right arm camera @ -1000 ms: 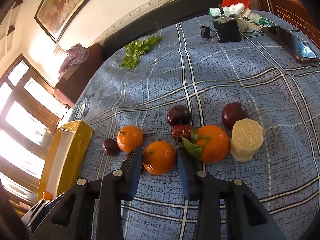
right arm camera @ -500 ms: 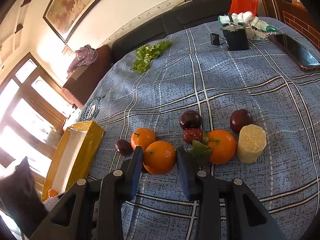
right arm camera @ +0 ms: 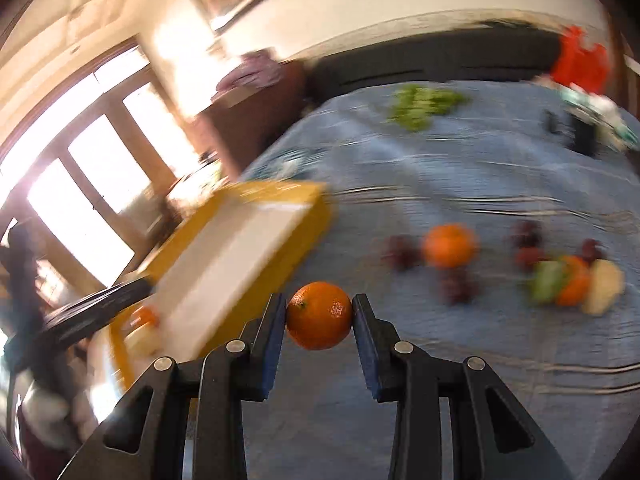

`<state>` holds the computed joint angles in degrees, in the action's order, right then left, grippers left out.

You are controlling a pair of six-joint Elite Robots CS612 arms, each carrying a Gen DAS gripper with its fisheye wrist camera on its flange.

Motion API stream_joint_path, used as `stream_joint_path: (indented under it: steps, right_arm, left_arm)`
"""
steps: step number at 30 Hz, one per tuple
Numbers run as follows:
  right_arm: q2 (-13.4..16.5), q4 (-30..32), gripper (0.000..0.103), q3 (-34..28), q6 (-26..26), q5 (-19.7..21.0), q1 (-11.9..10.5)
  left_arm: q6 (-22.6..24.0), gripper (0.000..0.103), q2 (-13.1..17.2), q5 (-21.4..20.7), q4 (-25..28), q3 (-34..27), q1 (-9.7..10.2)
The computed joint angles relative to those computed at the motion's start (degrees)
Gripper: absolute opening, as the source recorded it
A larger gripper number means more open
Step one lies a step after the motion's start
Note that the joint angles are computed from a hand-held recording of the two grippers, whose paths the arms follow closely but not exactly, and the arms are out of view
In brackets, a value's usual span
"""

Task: Organize fruits
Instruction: 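Lower the cheese cube and orange into the tray while both tools open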

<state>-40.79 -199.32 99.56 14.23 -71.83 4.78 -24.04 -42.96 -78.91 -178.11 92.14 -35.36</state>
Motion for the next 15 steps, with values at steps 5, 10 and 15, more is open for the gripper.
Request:
stream_joint_path:
  steps: [5,10,15]
  right_arm:
    - [0.8,7.7,0.038,-4.4,-8.3,-0.3,5.1]
    - [3.0,15.8,0.038,-9.2,-12.7,-3.9,8.4]
    - [4.5,18.3,0.040,-11.4,-11.4,-5.6,9.1]
  left_arm:
    - [-1.9,0.029,1.4,-1.9,3.7,-2.0,1.71]
    - [-2.9,0.030,1.2,-4.4,1.9,-0.8,2.55]
    - [-4.4,0.050,-0.1,-5.7,-2.5,2.0,2.81]
